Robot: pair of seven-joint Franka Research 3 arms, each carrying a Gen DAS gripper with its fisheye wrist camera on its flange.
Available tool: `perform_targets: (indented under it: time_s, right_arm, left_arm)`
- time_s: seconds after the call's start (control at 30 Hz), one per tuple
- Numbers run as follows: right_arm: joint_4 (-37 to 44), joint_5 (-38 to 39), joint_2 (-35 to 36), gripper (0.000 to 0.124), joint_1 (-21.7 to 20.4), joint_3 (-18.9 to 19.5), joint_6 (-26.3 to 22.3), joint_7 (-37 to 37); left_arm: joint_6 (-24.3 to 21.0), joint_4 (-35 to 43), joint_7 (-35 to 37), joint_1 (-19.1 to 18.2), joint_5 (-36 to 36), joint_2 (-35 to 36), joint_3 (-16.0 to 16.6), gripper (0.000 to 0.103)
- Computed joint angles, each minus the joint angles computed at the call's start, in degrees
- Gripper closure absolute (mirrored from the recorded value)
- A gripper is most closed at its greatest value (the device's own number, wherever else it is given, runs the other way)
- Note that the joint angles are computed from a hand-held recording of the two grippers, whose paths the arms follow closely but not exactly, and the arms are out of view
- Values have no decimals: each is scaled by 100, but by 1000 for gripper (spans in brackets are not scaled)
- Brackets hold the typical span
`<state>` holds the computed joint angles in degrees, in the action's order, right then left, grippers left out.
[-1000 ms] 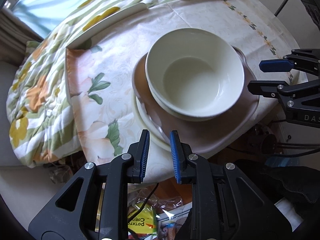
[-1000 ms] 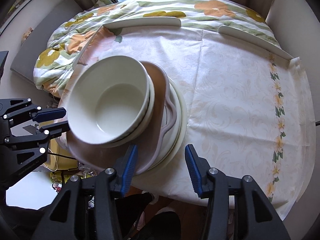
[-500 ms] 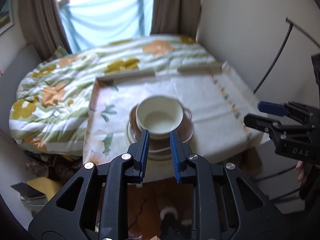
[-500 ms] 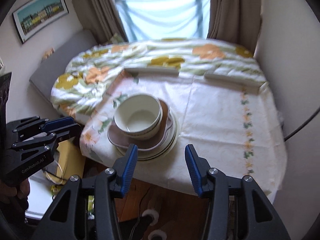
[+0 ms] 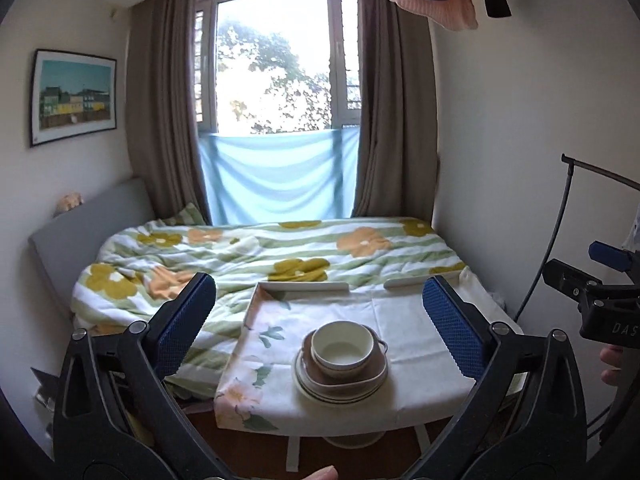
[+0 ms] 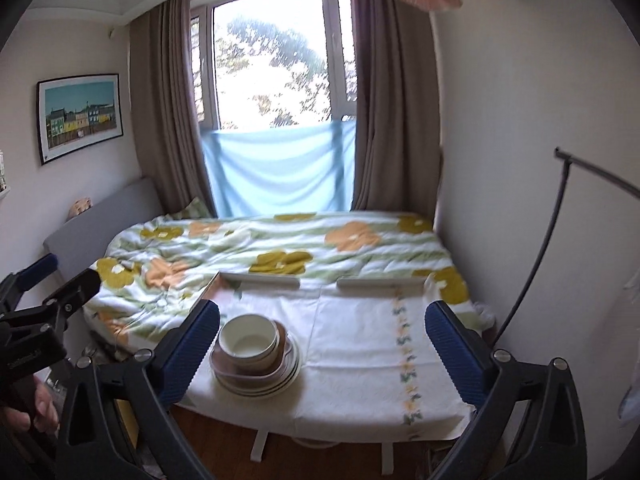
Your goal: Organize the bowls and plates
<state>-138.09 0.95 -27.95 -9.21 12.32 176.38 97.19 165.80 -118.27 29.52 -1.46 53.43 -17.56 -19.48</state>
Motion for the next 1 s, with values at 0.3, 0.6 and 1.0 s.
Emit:
perform_targets:
  time_s: [0.3, 0.6, 1.0]
  right_arm:
    - [-413, 18, -497, 22, -406, 398, 291, 233]
    - [-493, 59, -675, 22, -551, 523, 222, 307]
    - [-519, 40, -698, 22, -453, 390, 147, 212]
  left_arm:
    - [80, -253, -254, 164, 69, -452, -99, 0]
    - [119, -290, -154, 242, -72, -518, -175, 0]
    - [9, -364, 110, 190, -367, -574, -160, 0]
